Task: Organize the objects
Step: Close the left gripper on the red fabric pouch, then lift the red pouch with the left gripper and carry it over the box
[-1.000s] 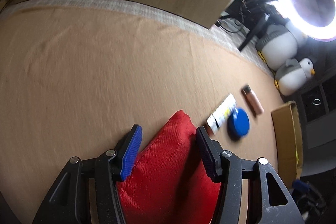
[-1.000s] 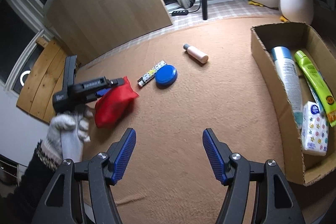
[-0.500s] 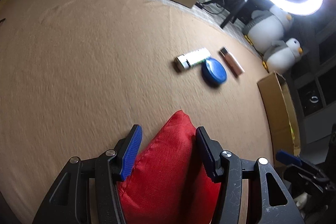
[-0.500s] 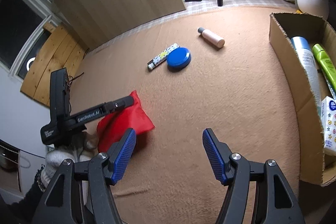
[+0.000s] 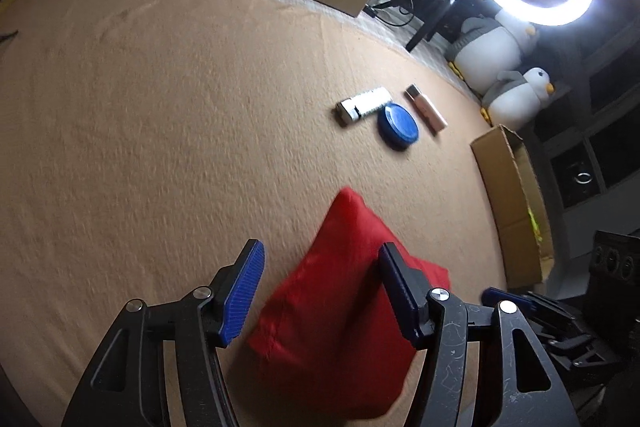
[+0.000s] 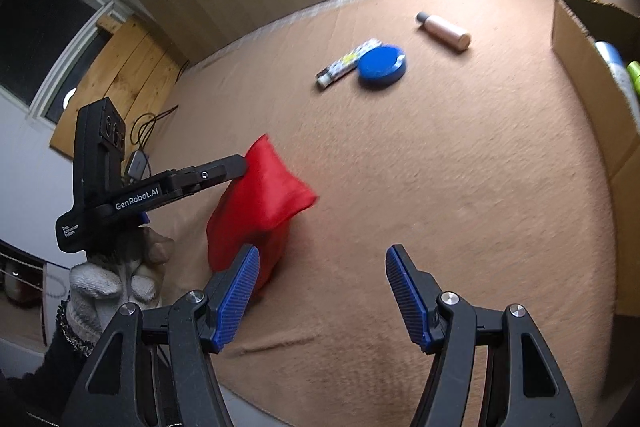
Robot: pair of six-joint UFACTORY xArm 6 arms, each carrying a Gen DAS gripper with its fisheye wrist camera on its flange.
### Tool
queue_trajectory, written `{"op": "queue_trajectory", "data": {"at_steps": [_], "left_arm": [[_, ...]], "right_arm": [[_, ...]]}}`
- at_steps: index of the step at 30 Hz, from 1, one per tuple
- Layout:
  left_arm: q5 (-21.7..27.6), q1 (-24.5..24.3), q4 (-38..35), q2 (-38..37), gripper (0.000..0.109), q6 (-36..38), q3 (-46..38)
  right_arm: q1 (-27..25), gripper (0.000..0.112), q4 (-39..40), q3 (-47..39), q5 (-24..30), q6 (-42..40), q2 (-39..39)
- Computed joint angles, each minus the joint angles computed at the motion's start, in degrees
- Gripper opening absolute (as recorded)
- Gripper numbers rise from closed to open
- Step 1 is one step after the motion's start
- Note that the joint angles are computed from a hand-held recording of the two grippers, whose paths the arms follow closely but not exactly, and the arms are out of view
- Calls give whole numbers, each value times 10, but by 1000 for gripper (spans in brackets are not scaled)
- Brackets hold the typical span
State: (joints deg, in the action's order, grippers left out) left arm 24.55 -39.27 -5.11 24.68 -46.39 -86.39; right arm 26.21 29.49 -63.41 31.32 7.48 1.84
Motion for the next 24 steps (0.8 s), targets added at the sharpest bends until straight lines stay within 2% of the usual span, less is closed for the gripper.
{"op": "queue_trajectory", "data": {"at_steps": [3,9,12,17,24], "left_arm": [[-19,-10,-56,-11,64,52,22],[-20,-30,-89,-24,64,95,39],[-12,-40,-74,-23,64,95,34],[22,-53,-22,-11,71,87,6],[26,-62,-26,-8,71,89,1]], "right_arm": [[6,62,12,-6,1,-6,8],[10,62,35,-26,4,-16,32],[7,62,50,-35,6,-24,42],[3,62,77,-64,22,-44,68],[10,62,81,-87,47,-57,89]]}}
